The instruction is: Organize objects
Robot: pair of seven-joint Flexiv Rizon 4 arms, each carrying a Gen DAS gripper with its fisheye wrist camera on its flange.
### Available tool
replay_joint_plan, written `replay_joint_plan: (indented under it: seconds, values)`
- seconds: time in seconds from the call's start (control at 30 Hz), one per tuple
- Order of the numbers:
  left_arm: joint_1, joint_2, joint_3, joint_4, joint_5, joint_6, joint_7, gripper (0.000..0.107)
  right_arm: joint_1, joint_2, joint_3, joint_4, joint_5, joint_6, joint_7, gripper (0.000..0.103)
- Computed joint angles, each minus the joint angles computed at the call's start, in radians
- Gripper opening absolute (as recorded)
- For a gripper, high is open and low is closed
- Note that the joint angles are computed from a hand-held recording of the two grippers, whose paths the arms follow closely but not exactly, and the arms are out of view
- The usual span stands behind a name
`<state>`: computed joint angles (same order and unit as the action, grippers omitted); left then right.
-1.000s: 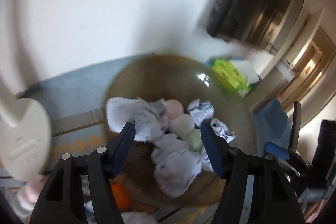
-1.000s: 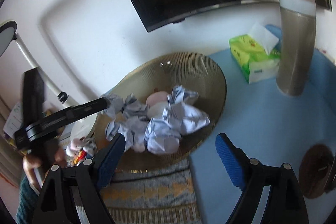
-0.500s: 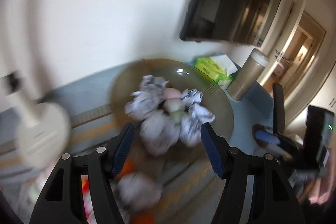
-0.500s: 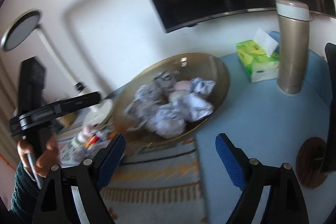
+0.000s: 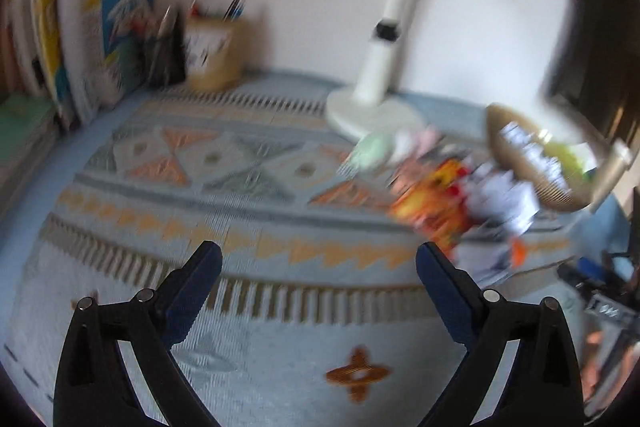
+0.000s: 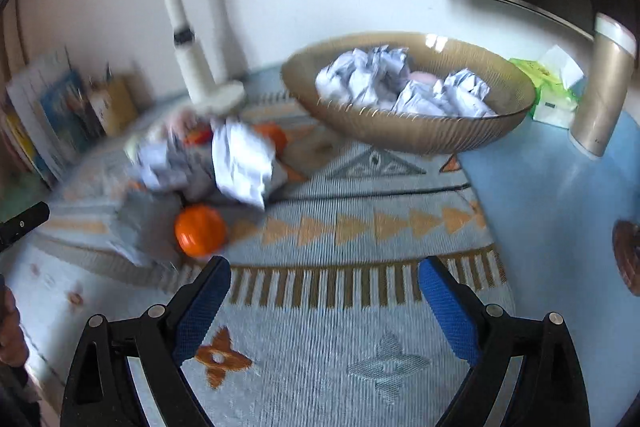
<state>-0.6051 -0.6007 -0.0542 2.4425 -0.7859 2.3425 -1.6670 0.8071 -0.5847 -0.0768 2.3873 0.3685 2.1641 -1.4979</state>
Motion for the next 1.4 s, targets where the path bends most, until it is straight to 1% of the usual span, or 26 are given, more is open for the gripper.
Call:
replay_joint_plan:
  seconds: [0.03,0.07,0.1,0.13,0.17,0.2,0.23,0.33,0.43,0.57,0.77,1.0,1.1,1.17,1.23,1.3,1.4]
  values:
    - [0.009,-0.019,-0.004,0.002,0.018,0.014,-0.022,0.097,0.028,-0.008,-0.021,0.005,0.004,0.022,-0.015,0.095]
    - [0.013,-0.044,-0.006,-0.003,0.029,0.025,-0.038,0.097,0.028,-0.018,-0.031,0.020,-0.043,0.054,0.005,0.097]
    - [0.004,-0.042,-0.006,-0.012,0.004,-0.008,-0.018,0.097,0.004,-0.018,-0.008,0.017,-0.053,0.048,-0.011,0.098]
    - [-0.006,-0.039,0.000,-0.023,-0.008,-0.026,0.008,0.097,-0.002,-0.015,0.003,0.005,-0.037,0.018,-0.032,0.098]
    - [-0.034,-0.049,0.014,-0.028,-0.021,0.009,0.022,0.098,0.020,-0.016,-0.014,-0.009,-0.007,-0.016,-0.049,0.098]
    - [-0.051,-0.053,0.016,-0.028,-0.041,0.021,0.038,0.098,0.046,-0.021,-0.040,-0.015,0.009,-0.033,-0.052,0.098]
    - [-0.055,-0.054,0.012,-0.031,-0.047,0.023,0.053,0.098,0.051,-0.023,-0.044,-0.017,0.009,-0.036,-0.051,0.098]
    - [-0.081,-0.059,0.007,-0.039,-0.089,0.034,0.109,0.098,0.020,-0.022,-0.022,-0.014,-0.021,-0.036,-0.042,0.098]
    - [-0.068,-0.063,-0.007,-0.045,-0.077,0.044,0.127,0.098,0.023,-0.021,-0.022,-0.012,-0.025,-0.036,-0.038,0.098]
    - [-0.032,-0.060,-0.021,-0.036,-0.026,0.043,0.097,0.098,0.033,-0.023,-0.029,-0.010,-0.023,-0.032,-0.040,0.098]
    - [-0.042,-0.061,-0.017,-0.044,-0.042,0.025,0.108,0.098,0.035,-0.023,-0.031,-0.013,-0.028,-0.040,-0.041,0.098]
    - [-0.047,-0.062,-0.010,-0.050,-0.034,0.011,0.128,0.098,0.025,-0.020,-0.024,-0.011,-0.040,-0.040,-0.033,0.098]
    - [-0.072,-0.065,-0.005,-0.063,-0.075,0.000,0.168,0.098,0.069,-0.026,-0.055,-0.014,-0.004,-0.035,-0.039,0.098]
    - [-0.080,-0.065,-0.005,-0.070,-0.104,-0.014,0.190,0.098,0.095,-0.027,-0.078,-0.019,0.011,-0.055,-0.043,0.098]
    - [-0.073,-0.063,-0.010,-0.066,-0.091,-0.006,0.183,0.098,0.122,-0.028,-0.104,-0.022,0.025,-0.069,-0.041,0.098]
    - [-0.065,-0.061,-0.012,-0.061,-0.078,-0.006,0.178,0.098,0.138,-0.034,-0.117,-0.020,0.041,-0.046,-0.039,0.098]
    - [-0.077,-0.062,-0.008,-0.070,-0.101,-0.022,0.204,0.098,0.151,-0.047,-0.108,-0.011,0.064,0.033,-0.067,0.098]
